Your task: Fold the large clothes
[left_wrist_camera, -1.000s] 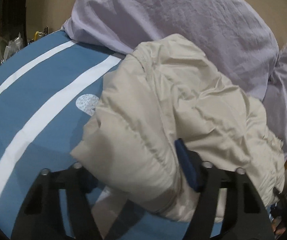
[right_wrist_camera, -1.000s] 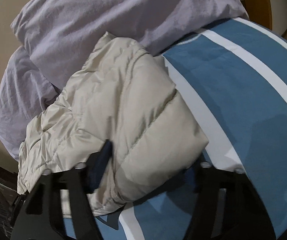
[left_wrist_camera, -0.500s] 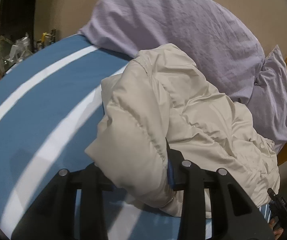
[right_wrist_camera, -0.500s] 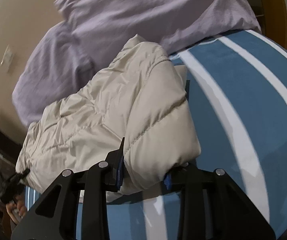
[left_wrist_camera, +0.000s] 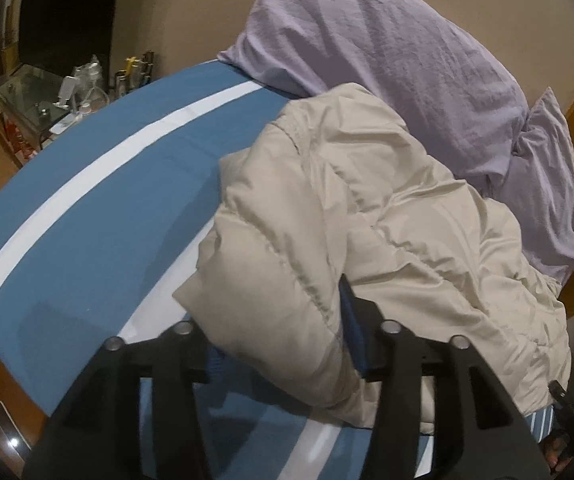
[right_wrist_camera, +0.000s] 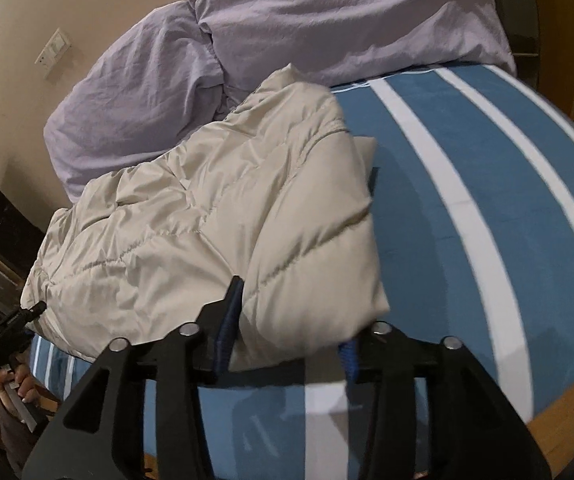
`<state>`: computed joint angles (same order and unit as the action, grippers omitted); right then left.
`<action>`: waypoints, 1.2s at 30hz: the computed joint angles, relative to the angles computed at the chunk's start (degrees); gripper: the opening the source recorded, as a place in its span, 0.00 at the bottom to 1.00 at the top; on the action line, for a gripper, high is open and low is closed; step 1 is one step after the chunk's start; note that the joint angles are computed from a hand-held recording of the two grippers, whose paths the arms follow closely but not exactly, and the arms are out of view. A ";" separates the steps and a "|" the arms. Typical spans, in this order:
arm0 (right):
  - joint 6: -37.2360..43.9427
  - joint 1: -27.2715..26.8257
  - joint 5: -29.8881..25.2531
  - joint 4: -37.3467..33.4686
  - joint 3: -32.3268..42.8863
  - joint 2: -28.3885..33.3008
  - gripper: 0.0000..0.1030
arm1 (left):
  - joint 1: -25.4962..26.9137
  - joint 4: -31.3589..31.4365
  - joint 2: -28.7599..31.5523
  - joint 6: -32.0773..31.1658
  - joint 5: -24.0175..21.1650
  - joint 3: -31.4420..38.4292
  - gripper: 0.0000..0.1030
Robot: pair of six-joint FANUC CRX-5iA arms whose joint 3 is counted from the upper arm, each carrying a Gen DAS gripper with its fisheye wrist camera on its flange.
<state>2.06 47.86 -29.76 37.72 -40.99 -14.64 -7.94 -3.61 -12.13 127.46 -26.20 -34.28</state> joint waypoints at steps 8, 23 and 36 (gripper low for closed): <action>-10.96 3.43 -14.22 14.84 -0.30 0.36 0.68 | 0.85 -1.29 -0.36 4.04 -0.38 -0.56 0.81; 3.48 5.14 -2.58 13.54 7.60 11.77 0.68 | 0.48 6.32 2.61 1.32 5.61 -1.69 0.73; -5.77 5.86 -5.73 26.07 5.75 18.44 0.73 | 1.05 19.42 -1.07 -9.16 11.84 -5.99 0.32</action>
